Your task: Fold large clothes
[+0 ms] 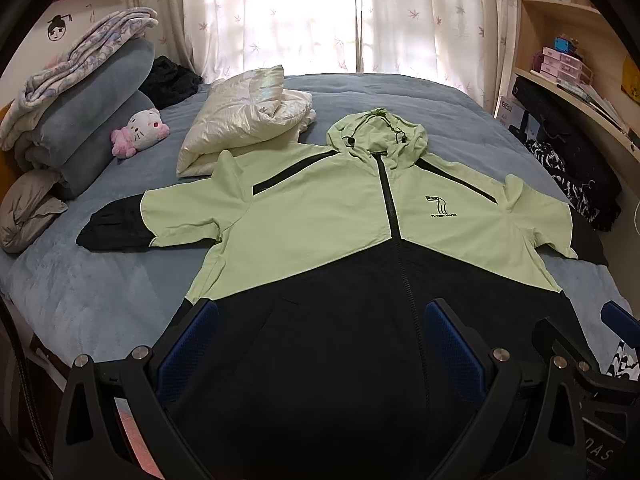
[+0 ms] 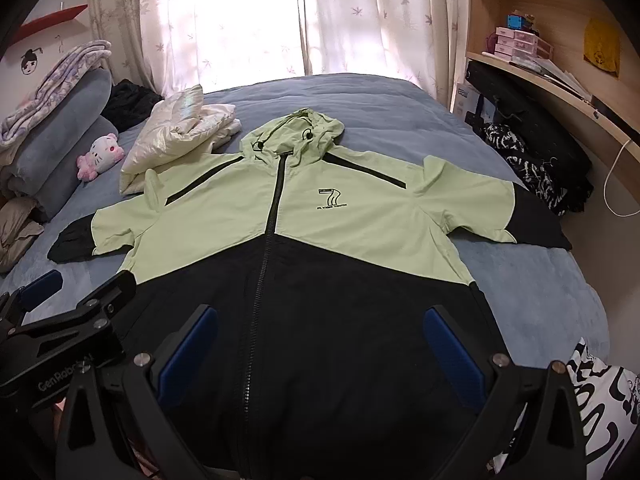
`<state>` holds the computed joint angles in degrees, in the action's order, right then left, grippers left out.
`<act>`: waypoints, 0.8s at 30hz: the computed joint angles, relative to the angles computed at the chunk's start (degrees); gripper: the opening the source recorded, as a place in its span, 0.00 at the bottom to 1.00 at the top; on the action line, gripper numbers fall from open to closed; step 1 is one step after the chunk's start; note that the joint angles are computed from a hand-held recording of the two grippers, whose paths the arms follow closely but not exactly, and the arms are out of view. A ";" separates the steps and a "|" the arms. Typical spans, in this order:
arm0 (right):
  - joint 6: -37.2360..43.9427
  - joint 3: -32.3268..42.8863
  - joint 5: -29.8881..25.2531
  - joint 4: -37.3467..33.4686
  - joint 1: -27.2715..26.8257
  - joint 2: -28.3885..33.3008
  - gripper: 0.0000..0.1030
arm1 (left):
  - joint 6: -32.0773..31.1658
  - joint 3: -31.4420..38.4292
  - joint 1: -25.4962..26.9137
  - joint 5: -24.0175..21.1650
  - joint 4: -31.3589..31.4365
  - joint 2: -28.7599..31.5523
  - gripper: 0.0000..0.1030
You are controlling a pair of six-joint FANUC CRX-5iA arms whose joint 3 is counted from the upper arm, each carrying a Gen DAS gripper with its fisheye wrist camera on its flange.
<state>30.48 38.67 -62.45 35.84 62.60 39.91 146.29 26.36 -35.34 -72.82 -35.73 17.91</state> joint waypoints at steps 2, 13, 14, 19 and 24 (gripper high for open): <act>-0.26 -0.21 -0.01 0.32 -0.08 -0.08 1.00 | -0.07 0.20 -0.15 -0.09 0.00 0.15 0.99; -1.41 -1.75 0.91 -0.73 -0.65 -1.15 1.00 | -0.59 1.36 -0.92 -0.60 -0.44 0.91 0.99; -1.44 -1.90 1.01 -0.84 -0.71 -1.26 1.00 | -0.59 1.35 -0.99 -0.61 -0.49 0.93 0.99; -1.42 -2.37 1.41 -1.69 -0.95 -1.62 1.00 | -0.95 1.58 -1.08 -0.84 -0.54 1.10 0.99; -1.48 -2.85 1.84 -2.35 -1.10 -1.97 1.00 | -0.99 1.74 -1.13 -0.88 -0.55 1.24 0.99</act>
